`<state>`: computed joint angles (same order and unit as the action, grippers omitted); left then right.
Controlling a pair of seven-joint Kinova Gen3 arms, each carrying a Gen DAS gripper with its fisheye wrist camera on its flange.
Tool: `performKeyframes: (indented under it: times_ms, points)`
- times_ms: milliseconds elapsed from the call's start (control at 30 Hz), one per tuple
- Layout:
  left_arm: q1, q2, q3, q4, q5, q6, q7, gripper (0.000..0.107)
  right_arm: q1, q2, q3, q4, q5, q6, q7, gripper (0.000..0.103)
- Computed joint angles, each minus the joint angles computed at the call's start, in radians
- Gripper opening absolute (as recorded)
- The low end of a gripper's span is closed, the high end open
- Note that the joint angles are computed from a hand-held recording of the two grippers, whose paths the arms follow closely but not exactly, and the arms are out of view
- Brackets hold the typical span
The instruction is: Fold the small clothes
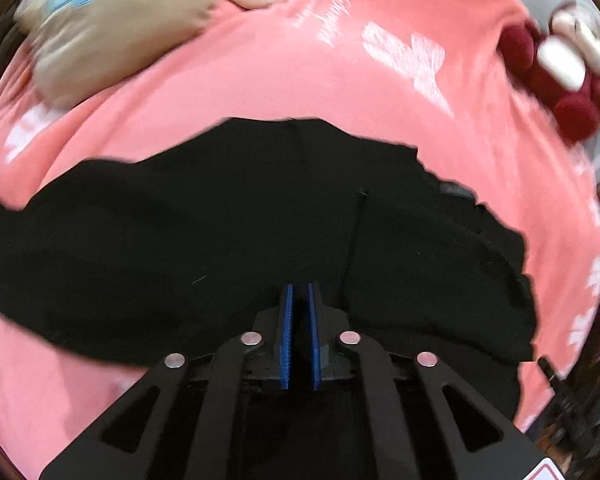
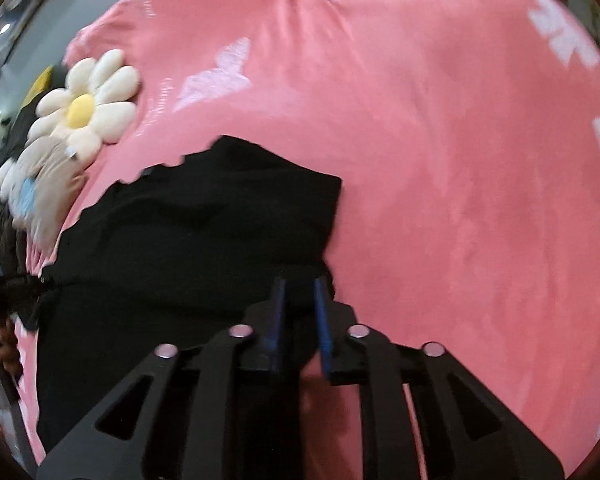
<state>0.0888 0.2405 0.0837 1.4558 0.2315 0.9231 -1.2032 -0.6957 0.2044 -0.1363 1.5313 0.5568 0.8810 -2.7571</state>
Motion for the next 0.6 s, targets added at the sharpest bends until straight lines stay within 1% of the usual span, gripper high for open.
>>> performKeyframes:
  times_ms: [33,67,100,133,167,200,233,267,333,400,433,467,500,533,567,600]
  points:
    - [-0.046,-0.045,0.009,0.046,0.041,-0.01,-0.016,0.047,-0.026,-0.018,-0.005,0.018,0.028,0.014,-0.027,0.047]
    - [-0.074,-0.086,0.0,0.093,0.081,-0.026,-0.028,0.058,-0.053,-0.042,-0.019,0.043,0.054,0.037,-0.051,0.049]
    - [-0.092,-0.132,-0.027,0.139,0.108,-0.035,-0.026,0.067,-0.066,-0.051,-0.039,0.052,0.068,0.059,-0.063,0.049]
    - [-0.099,-0.178,-0.073,0.185,0.119,-0.048,-0.009,0.067,-0.097,-0.059,-0.045,0.06,0.076,0.086,-0.08,0.049]
    - [-0.114,-0.219,-0.106,0.232,0.131,-0.064,0.001,0.067,-0.112,-0.07,-0.069,0.075,0.067,0.109,-0.098,0.049]
    - [-0.148,-0.246,-0.126,0.273,0.142,-0.076,0.004,0.068,-0.109,-0.074,-0.089,0.078,0.051,0.116,-0.101,0.049]
    - [-0.184,-0.258,-0.127,0.296,0.141,-0.081,0.016,0.069,-0.121,-0.081,-0.106,0.085,0.034,0.127,-0.11,0.049]
    - [-0.207,-0.262,-0.147,0.308,0.14,-0.07,0.032,0.069,-0.131,-0.082,-0.12,0.088,0.023,0.139,-0.119,0.049]
    - [-0.264,-0.253,-0.191,0.335,0.162,-0.059,0.05,0.069,-0.164,-0.081,-0.149,0.084,-0.003,0.181,-0.134,0.049]
    - [-0.318,-0.223,-0.217,0.349,0.192,-0.059,0.054,0.069,-0.193,-0.074,-0.166,0.066,-0.023,0.22,-0.147,0.049]
    - [-0.343,-0.203,-0.23,0.356,0.191,-0.073,0.081,0.069,-0.197,-0.076,-0.177,0.061,-0.039,0.226,-0.149,0.049]
    - [-0.363,-0.185,-0.231,0.357,0.185,-0.087,0.104,0.069,-0.22,-0.072,-0.18,0.048,-0.04,0.249,-0.162,0.049]
    - [-0.368,-0.173,-0.25,0.363,0.196,-0.11,0.117,0.069,-0.234,-0.069,-0.183,0.039,-0.04,0.264,-0.175,0.049]
    - [-0.385,-0.171,-0.251,0.375,0.219,-0.139,0.113,0.066,-0.243,-0.068,-0.186,0.032,-0.053,0.268,-0.18,0.05]
    - [-0.416,-0.169,-0.234,0.385,0.247,-0.163,0.093,0.064,-0.257,-0.063,-0.189,0.018,-0.054,0.287,-0.19,0.05]
    - [-0.447,-0.162,-0.215,0.393,0.285,-0.183,0.057,0.049,-0.269,-0.058,-0.189,0.006,-0.051,0.304,-0.198,0.05]
